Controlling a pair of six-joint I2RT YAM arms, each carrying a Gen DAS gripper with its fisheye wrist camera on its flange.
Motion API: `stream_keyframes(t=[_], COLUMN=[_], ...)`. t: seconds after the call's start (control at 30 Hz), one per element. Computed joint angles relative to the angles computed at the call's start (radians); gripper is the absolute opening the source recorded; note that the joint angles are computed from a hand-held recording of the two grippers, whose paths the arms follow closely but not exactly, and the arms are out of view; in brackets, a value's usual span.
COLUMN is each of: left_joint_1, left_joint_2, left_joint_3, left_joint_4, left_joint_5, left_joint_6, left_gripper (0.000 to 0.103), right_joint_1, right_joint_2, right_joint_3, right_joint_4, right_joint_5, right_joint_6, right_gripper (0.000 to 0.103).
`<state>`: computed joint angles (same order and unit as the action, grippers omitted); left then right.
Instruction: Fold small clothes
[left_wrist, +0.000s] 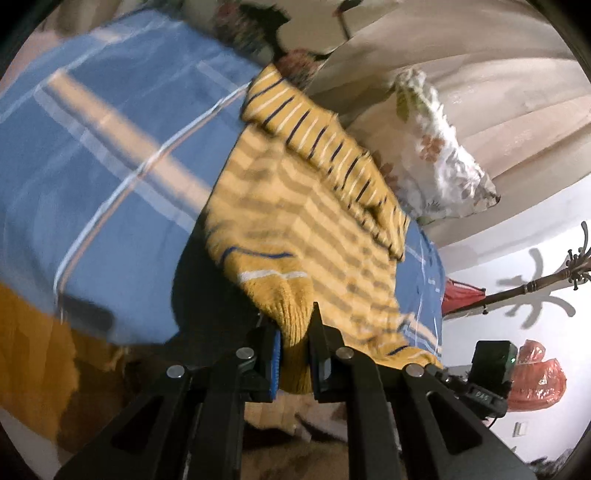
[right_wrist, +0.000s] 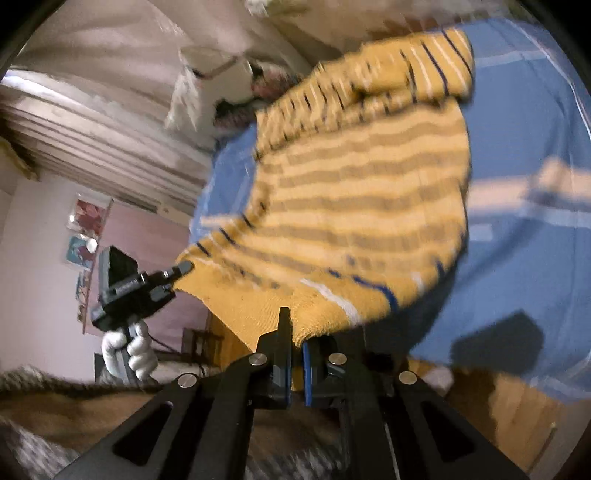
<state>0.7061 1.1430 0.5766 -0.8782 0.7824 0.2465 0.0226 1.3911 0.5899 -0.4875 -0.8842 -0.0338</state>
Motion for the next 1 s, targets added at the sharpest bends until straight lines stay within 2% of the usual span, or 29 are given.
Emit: stream_keyframes(t=[0.03, 0.17, 0.27, 0.37, 0.5, 0.57, 0.67, 0.77, 0.83, 0.9, 1.0], left_joint_1=[-0.059, -0.225, -0.33, -0.407, -0.478, -0.49, -0.482, -0.457, -0.438, -0.422, -0.408], left_joint_2=[0.015, 0.143, 0.352, 0.6, 0.893, 1.048, 1.261, 1.356, 1.355, 1.351, 1.327], left_joint_3=[0.035, 0.187, 0.361, 0.584, 0.91, 1.099, 1.385, 1.527, 1.528, 1.533, 1.52], left_joint_4=[0.058, 0.242, 0.377, 0.434, 0.414, 0.354, 0.2, 0.115, 0.109, 0.101, 0.103], left_joint_5=[-0.007, -0.066, -0.121, -0.169, -0.245, -0.238, -0.18, -0.091, -0.041, 0.008, 0.02], left_joint_6=[-0.078, -0.271, -0.352, -0.406, -0.427, -0.432, -0.449, -0.453, -0.449, -0.454, -0.464], left_gripper=[0.012, 0.012, 0.012, 0.012, 0.013, 0.014, 0.014, 0.016, 0.018, 0.02, 0.023], right_joint_1=[0.002, 0.02, 0.043, 0.063, 0.087, 0.095, 0.092, 0.074, 0.065, 0.058, 0.049], right_joint_2=[0.023, 0.151, 0.29, 0.472, 0.756, 0.906, 1.131, 1.212, 1.22, 1.207, 1.221], right_joint_3=[0.035, 0.201, 0.358, 0.576, 0.944, 1.152, 1.45, 1.542, 1.53, 1.505, 1.561], right_joint_4=[0.026, 0.144, 0.249, 0.283, 0.217, 0.135, 0.007, -0.012, 0.038, 0.084, 0.072], right_joint_5=[-0.005, 0.01, 0.056, 0.123, 0.227, 0.282, 0.331, 0.328, 0.334, 0.367, 0.397], right_joint_6=[0.027, 0.156, 0.287, 0.396, 0.476, 0.499, 0.571, 0.632, 0.684, 0.709, 0.724], right_gripper=[0.005, 0.005, 0.005, 0.005, 0.005, 0.006, 0.008, 0.023, 0.05, 0.055, 0.055])
